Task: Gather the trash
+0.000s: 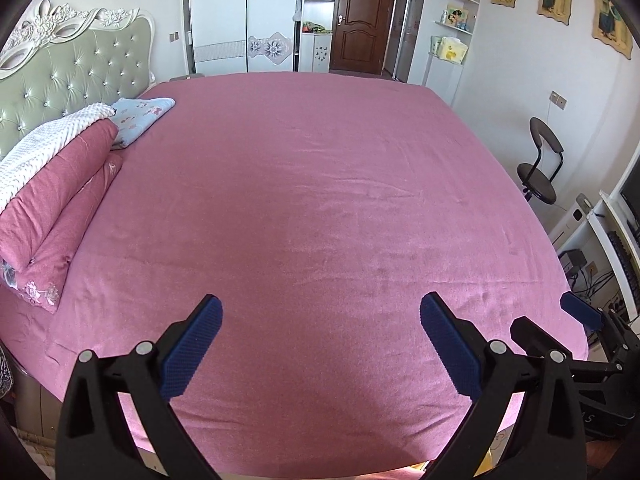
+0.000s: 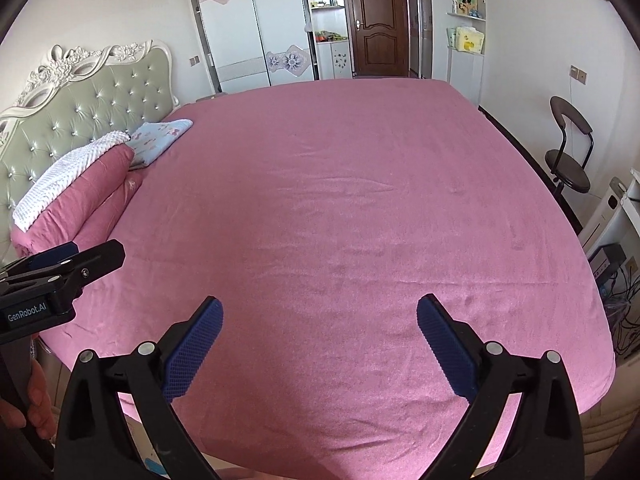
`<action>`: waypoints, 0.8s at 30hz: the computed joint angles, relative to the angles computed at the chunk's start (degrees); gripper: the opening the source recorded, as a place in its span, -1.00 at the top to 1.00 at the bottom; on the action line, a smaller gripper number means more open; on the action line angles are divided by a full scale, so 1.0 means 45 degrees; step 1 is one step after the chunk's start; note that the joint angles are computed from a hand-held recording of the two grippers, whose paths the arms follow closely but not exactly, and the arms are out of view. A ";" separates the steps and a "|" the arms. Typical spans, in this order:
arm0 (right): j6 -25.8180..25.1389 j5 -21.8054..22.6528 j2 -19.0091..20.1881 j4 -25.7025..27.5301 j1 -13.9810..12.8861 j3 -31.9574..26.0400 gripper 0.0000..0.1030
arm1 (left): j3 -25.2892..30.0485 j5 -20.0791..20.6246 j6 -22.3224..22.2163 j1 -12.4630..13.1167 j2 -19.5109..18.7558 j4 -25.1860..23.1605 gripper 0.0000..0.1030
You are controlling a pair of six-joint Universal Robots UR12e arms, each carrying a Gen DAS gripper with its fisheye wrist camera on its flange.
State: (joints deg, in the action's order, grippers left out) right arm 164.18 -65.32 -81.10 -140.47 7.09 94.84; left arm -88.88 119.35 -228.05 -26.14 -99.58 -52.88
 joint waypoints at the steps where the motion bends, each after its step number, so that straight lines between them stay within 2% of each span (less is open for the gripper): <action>1: 0.0107 0.0045 0.0020 0.0073 -0.0010 -0.0062 -0.83 | 0.0000 0.0010 -0.0079 -0.0003 0.0005 0.0031 -0.92; 5: 0.0581 0.0264 0.0036 0.0455 -0.0053 -0.0187 -0.83 | 0.0023 -0.0210 -0.0241 0.0029 0.0019 -0.0020 -0.92; 13: 0.0451 0.0075 -0.0185 0.0496 0.0059 0.0060 -0.83 | -0.0021 -0.0244 -0.0321 -0.0044 0.0064 -0.0087 -0.92; 24: 0.0935 -0.0087 -0.0302 0.0708 -0.0013 0.0151 -0.83 | -0.0383 -0.0937 -0.0340 0.0075 0.0281 0.0269 -0.92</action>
State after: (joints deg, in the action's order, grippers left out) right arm 168.39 -65.71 -82.46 -137.29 7.03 95.52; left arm -90.61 115.13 -229.58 -25.81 -98.32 -51.67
